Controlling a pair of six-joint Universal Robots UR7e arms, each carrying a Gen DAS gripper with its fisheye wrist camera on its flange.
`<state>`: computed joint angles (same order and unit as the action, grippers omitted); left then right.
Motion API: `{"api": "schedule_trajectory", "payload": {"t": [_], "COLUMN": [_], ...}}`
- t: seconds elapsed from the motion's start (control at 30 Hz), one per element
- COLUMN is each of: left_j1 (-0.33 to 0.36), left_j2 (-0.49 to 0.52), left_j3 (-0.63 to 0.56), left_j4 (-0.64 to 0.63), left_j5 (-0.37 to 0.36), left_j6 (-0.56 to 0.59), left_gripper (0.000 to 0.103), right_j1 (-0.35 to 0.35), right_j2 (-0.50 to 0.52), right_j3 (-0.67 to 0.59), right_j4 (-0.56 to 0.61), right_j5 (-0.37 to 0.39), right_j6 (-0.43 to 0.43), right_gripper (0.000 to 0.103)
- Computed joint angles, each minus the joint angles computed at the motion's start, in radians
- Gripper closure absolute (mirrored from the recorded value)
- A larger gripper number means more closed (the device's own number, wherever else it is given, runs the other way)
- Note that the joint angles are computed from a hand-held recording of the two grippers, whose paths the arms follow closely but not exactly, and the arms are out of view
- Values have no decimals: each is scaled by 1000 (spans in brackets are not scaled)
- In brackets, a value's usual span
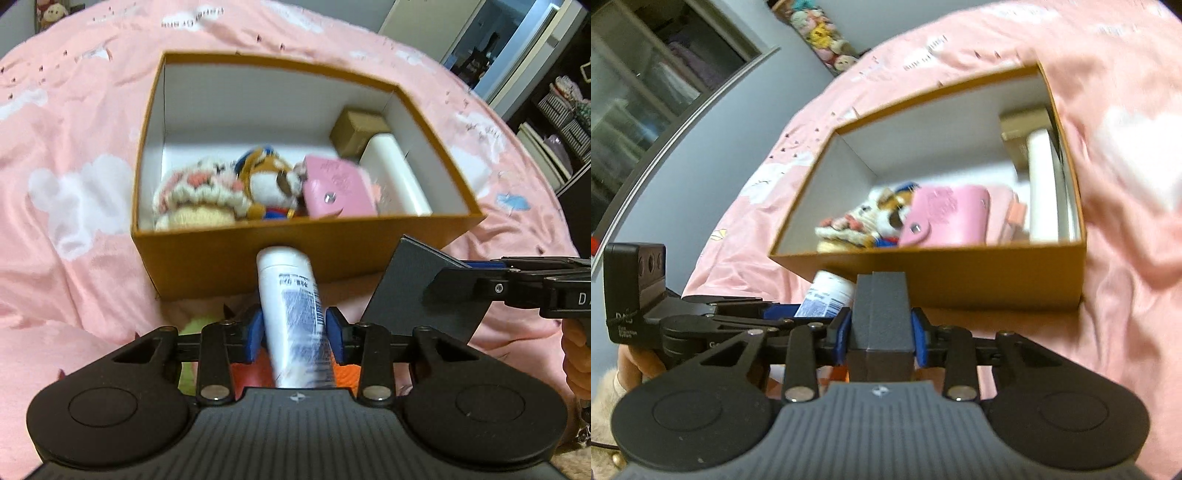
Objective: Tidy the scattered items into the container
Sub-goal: 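Lift the black case and lotion tube over the box with both grippers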
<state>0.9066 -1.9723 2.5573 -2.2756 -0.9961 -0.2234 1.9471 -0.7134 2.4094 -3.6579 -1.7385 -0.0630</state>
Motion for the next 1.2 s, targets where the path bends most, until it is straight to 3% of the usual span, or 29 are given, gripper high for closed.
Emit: {"api": "schedule_trajectory", "payload": {"t": [0.03, 0.07, 0.4, 0.6, 0.77, 0.9, 1.0, 1.2], "left_j1": [-6, -11, -27, -58, -28, 22, 81, 145], "left_j2": [-8, -11, -9, 3, 122, 250, 349, 497], "left_j3": [-5, -12, -56, -97, -190, -284, -374, -503], "left_j4": [5, 9, 19, -5, -25, -25, 17, 122], "left_j5": [-4, -7, -60, -2, 57, 93, 96, 155], "left_j6": [0, 1, 30, 74, 126, 169, 173, 172], "left_gripper": [75, 76, 77, 77, 77, 77, 77, 77], "right_j1": [12, 21, 67, 46, 27, -1, -20, -26], "right_j2": [-11, -26, -101, -75, 15, 102, 163, 261], "right_j3": [-4, -6, -78, -151, -250, -330, -385, -485], "right_j4": [8, 17, 58, 52, 13, -37, -69, -78], "right_j5": [-4, -6, -18, -55, -121, -148, -146, -212], "right_j6": [-7, -16, -46, -17, 28, 112, 161, 194], "right_gripper": [67, 67, 67, 67, 67, 66, 67, 67]}}
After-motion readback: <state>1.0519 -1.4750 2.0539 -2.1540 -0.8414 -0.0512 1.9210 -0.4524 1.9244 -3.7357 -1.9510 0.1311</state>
